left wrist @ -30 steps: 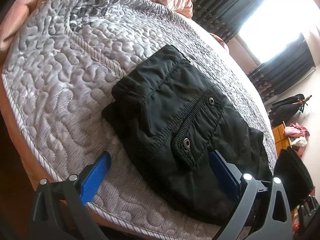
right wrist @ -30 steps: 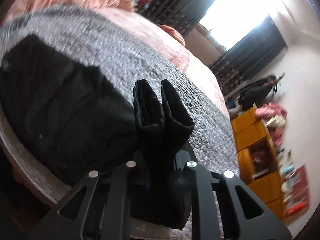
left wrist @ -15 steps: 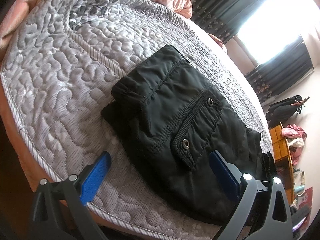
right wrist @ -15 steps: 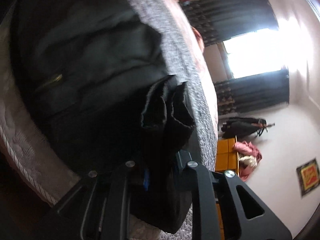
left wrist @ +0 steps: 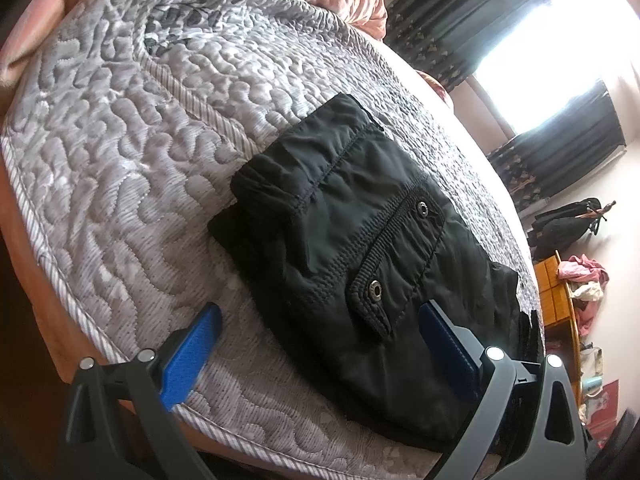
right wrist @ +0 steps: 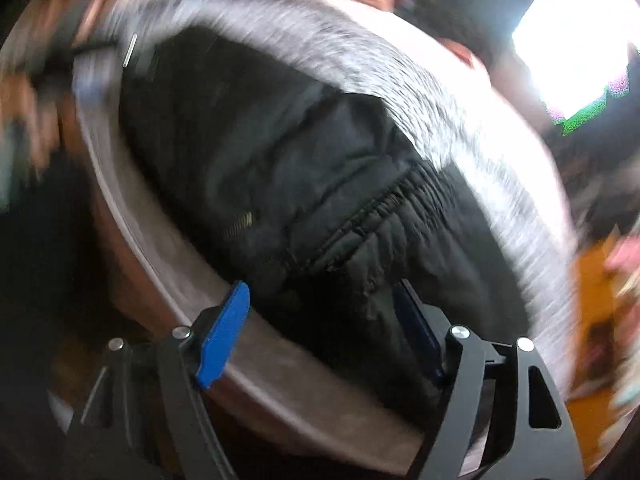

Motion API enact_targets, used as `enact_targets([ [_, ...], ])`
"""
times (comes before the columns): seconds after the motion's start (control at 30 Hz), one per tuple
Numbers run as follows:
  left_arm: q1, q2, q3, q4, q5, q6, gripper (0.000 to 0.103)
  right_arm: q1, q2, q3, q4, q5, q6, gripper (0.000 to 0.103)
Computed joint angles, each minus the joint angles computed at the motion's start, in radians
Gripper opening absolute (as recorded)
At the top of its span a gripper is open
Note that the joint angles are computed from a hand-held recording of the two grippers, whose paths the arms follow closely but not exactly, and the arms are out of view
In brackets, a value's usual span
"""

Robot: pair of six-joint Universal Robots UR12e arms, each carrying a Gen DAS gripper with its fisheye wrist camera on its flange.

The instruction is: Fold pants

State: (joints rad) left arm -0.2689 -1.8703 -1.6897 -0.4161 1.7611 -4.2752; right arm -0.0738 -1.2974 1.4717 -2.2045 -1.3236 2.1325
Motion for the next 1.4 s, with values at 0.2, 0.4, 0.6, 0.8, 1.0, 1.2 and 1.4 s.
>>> enact_targets([
  [0.2, -0.003, 0.001, 0.000, -0.001, 0.004, 0.004, 0.099, -0.014, 0.088, -0.140, 0.190, 0.000, 0.122, 0.061],
  [0.4, 0.000, 0.006, -0.007, 0.003, 0.001, -0.008, 0.099, -0.025, 0.122, -0.204, 0.325, 0.025, 0.156, 0.019],
  [0.6, 0.000, 0.003, -0.001, -0.005, -0.001, 0.000, 0.099, -0.035, 0.050, -0.129, 0.301, 0.093, 0.086, 0.015],
  [0.8, 0.000, -0.001, 0.005, -0.014, -0.004, 0.004, 0.099, -0.021, 0.078, -0.141, 0.333, 0.012, 0.037, 0.021],
  [1.0, 0.002, 0.002, 0.000, -0.012, -0.005, -0.003, 0.099, -0.051, 0.111, -0.272, 0.539, 0.172, 0.040, 0.045],
  [1.2, 0.000, 0.001, 0.004, -0.016, -0.003, -0.002, 0.099, -0.048, 0.202, -0.368, 0.416, 0.109, 0.291, 0.045],
  [1.4, -0.003, 0.012, -0.023, 0.040, 0.016, -0.044, 0.099, -0.015, 0.249, -0.420, 0.568, 0.039, 0.207, 0.045],
])
